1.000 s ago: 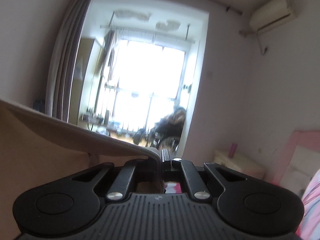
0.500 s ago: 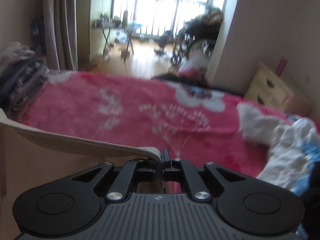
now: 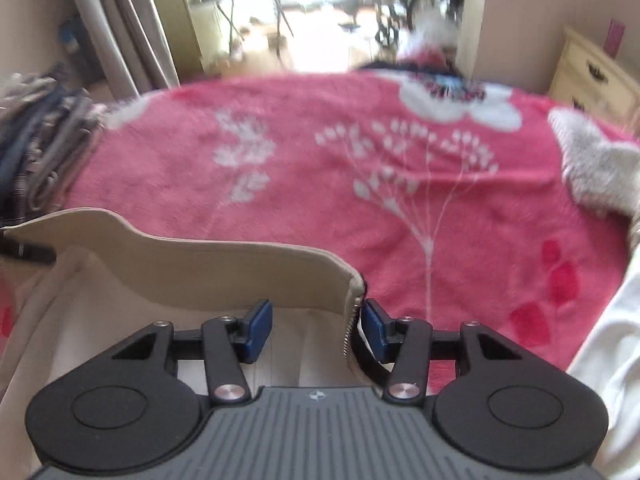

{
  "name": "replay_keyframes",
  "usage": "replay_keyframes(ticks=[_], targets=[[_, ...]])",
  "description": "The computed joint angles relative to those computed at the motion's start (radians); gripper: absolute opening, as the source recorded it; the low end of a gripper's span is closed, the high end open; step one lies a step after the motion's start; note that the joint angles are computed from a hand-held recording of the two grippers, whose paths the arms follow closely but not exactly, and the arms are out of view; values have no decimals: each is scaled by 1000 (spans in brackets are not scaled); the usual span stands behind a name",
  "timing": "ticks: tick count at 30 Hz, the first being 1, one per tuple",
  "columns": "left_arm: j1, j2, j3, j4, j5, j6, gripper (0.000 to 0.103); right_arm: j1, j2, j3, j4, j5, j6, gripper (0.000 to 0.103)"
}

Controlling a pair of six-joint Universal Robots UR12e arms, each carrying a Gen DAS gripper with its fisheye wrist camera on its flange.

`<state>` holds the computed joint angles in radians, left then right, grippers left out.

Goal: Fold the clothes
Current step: 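Lay the beige jacket flat on the bed and open both tools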

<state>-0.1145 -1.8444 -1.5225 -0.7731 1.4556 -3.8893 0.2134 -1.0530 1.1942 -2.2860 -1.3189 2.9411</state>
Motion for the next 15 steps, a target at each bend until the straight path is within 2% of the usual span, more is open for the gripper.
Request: replay_keyframes(ticks=[2,3,4,6,9,11,13,15], targets=[[10,23,-38,70,-21,-67,59,-14,-23,42,-69,26,45,52],[9,35,-57,104,-6,-85,59,-22,-33,61,-104,36,80,52],[3,43,-68,122,24,-89,59,-32,-41,77,-139,45,140,52],[-27,62,-74,112,141,-75,59,-64,-61,106,-179,92,289,52],[-115,76,-56,68,357,52,59,-123,-129,195,-177,167,431,52],[-166,78,-48,70,412,143,61,-163,-177,252,-147,209,483,52],[-199,76,-51,92,369,176,65,-188,-228,305,-51,208,423,52],[-224,67,-47,87,277,175,65,-213,-276,350,48,201,362,52]])
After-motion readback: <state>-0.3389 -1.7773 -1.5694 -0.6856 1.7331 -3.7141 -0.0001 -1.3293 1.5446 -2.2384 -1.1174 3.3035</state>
